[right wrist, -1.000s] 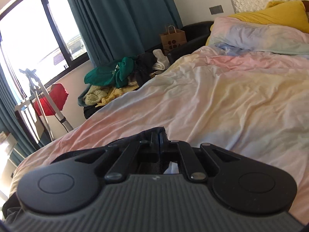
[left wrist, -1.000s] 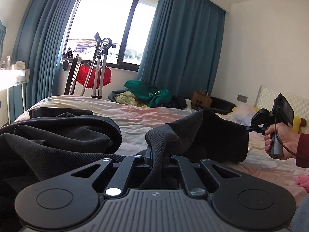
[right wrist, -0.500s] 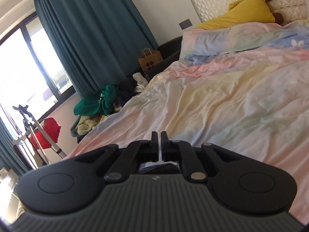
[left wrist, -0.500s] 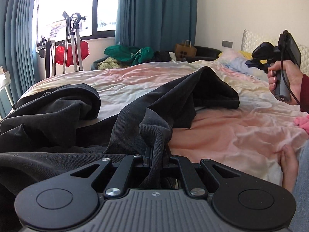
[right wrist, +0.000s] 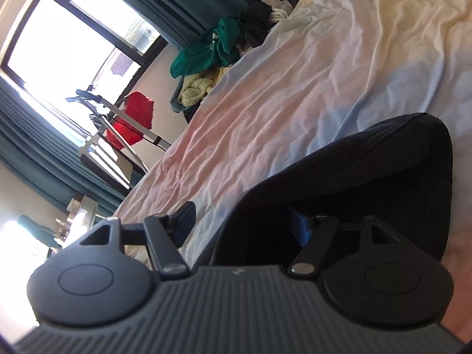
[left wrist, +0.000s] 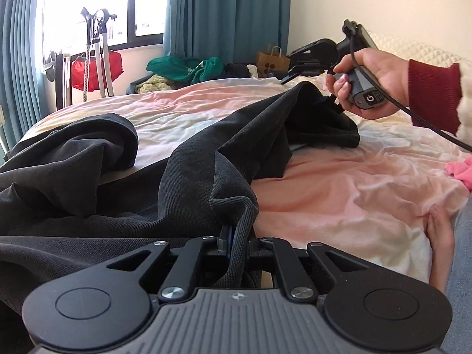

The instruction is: Fold clothes

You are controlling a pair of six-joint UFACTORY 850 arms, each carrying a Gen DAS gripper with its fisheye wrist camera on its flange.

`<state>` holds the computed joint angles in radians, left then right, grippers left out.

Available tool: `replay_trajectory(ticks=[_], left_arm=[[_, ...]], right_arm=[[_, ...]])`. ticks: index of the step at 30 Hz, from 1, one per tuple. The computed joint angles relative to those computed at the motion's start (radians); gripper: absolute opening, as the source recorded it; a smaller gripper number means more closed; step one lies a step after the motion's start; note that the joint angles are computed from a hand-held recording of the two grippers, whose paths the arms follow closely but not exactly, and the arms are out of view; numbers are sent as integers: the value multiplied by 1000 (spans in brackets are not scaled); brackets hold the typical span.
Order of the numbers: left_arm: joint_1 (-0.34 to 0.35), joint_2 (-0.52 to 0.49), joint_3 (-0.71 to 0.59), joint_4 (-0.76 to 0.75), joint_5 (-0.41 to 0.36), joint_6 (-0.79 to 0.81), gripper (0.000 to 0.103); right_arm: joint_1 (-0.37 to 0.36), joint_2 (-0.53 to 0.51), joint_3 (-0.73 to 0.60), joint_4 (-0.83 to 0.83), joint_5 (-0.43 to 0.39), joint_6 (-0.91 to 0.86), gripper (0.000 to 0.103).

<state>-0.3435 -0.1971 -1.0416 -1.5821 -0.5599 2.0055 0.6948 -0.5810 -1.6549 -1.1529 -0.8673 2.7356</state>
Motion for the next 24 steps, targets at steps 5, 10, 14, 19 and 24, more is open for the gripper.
replay_trajectory(ticks=[5, 10, 14, 19, 24], left_arm=[[41, -15, -4, -52, -126, 4, 8], [98, -26, -3, -177, -303, -41, 8], [118, -27, -8, -196, -365, -92, 8], [114, -3, 12, -210, -355, -55, 8], [99, 6, 17, -176, -299, -66, 8]], right_arm=[[-75, -61, -104, 230, -64, -133, 43], [-85, -147, -306, 253, -243, -334, 8], [-38, -163, -417, 11, -321, -473, 6], [69, -11, -173, -264, -492, -293, 6], [126, 153, 225, -5, -434, 122, 6]])
